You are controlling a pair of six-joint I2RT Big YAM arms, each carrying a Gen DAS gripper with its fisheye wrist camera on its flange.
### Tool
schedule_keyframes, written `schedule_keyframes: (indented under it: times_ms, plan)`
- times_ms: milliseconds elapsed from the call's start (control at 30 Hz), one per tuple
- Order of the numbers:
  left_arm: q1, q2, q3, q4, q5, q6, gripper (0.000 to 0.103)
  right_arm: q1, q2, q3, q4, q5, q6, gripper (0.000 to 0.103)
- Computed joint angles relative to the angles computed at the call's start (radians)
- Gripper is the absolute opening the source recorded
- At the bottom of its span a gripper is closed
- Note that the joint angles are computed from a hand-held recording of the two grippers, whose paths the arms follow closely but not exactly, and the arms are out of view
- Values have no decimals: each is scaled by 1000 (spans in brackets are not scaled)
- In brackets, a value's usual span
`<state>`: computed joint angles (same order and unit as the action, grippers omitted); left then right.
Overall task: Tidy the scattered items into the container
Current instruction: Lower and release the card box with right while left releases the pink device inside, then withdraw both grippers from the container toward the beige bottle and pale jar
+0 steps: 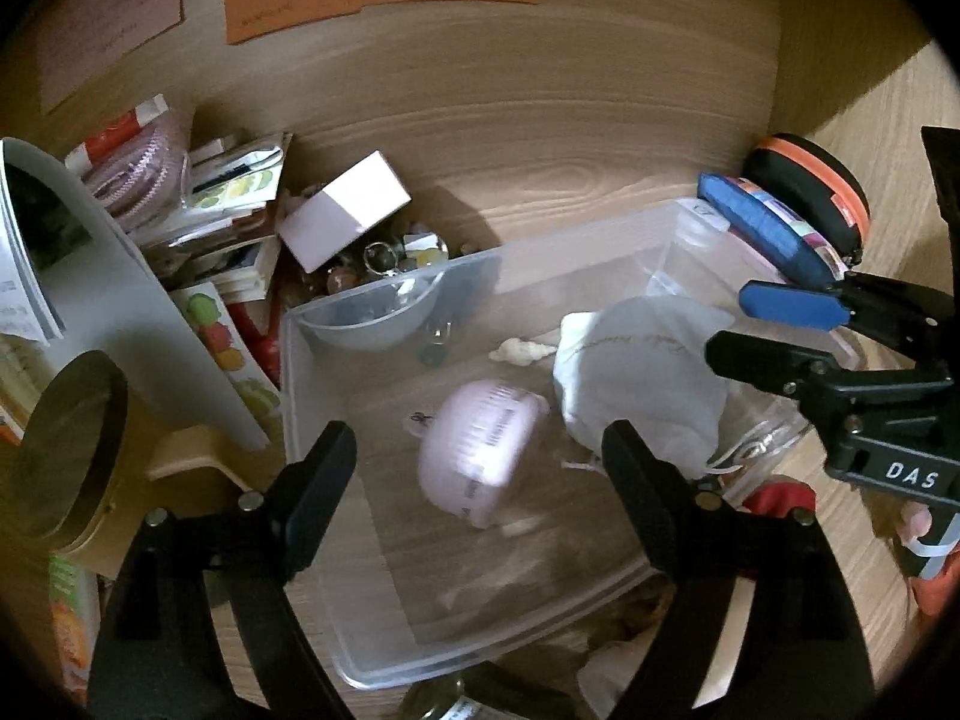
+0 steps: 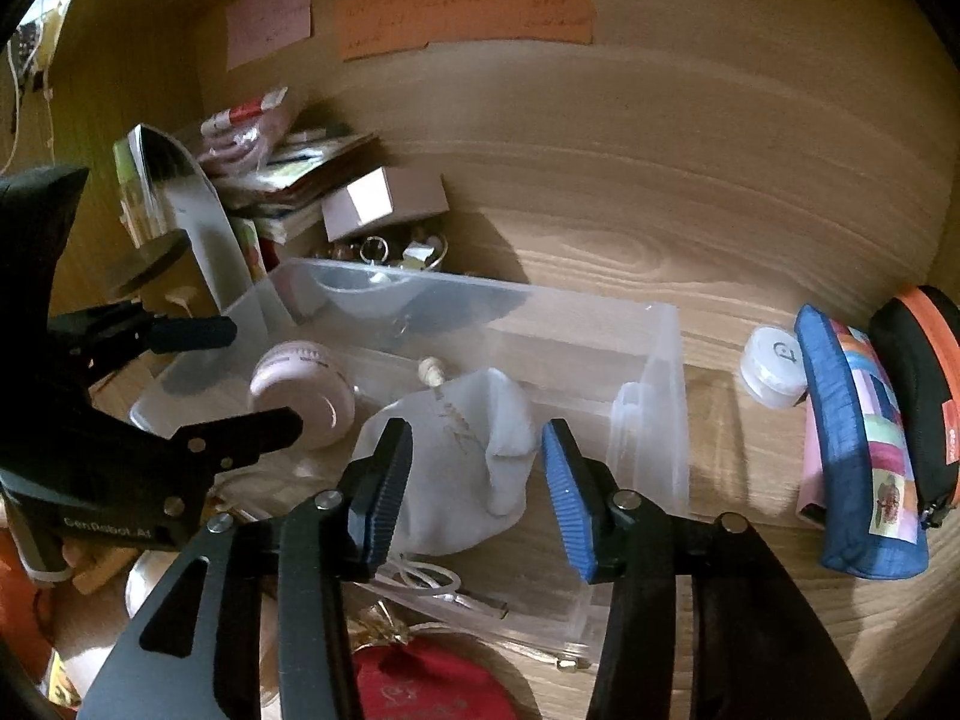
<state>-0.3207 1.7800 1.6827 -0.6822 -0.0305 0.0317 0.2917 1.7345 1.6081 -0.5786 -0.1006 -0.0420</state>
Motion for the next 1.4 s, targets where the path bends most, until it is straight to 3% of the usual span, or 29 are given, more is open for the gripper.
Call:
schedule_keyframes:
  times_ms: [267,400,633,800,1067,1133,1200,1400]
  plan:
    - [11,-30,-30,47,-31,-23,85,-12,-7,-7,22,-18,36,55]
    - [13,-37,-27,40,-34,-36,91,-18,-13,-16,37,-37,52,60]
    - [21,-93,-51,44,-45,-41,95,-20,-31,-8,6,-50,79,61]
    - [35,-161,-100,71,-43,-49,97,-10,-97,-50,23,-8,83,73]
    - [38,-267,-197,123,-42,-44,100,10,-215,-147,66,33,86,73]
    - [37,-295,-228,132,-40,-41,101,18,-242,-172,79,45,92,75]
    - [35,-316,-254,139,-51,-34,101,24,-267,-198,95,49,98,83]
    - [39,-376,-346,148,-63,-12,101,49,-316,-263,114,53,128,84]
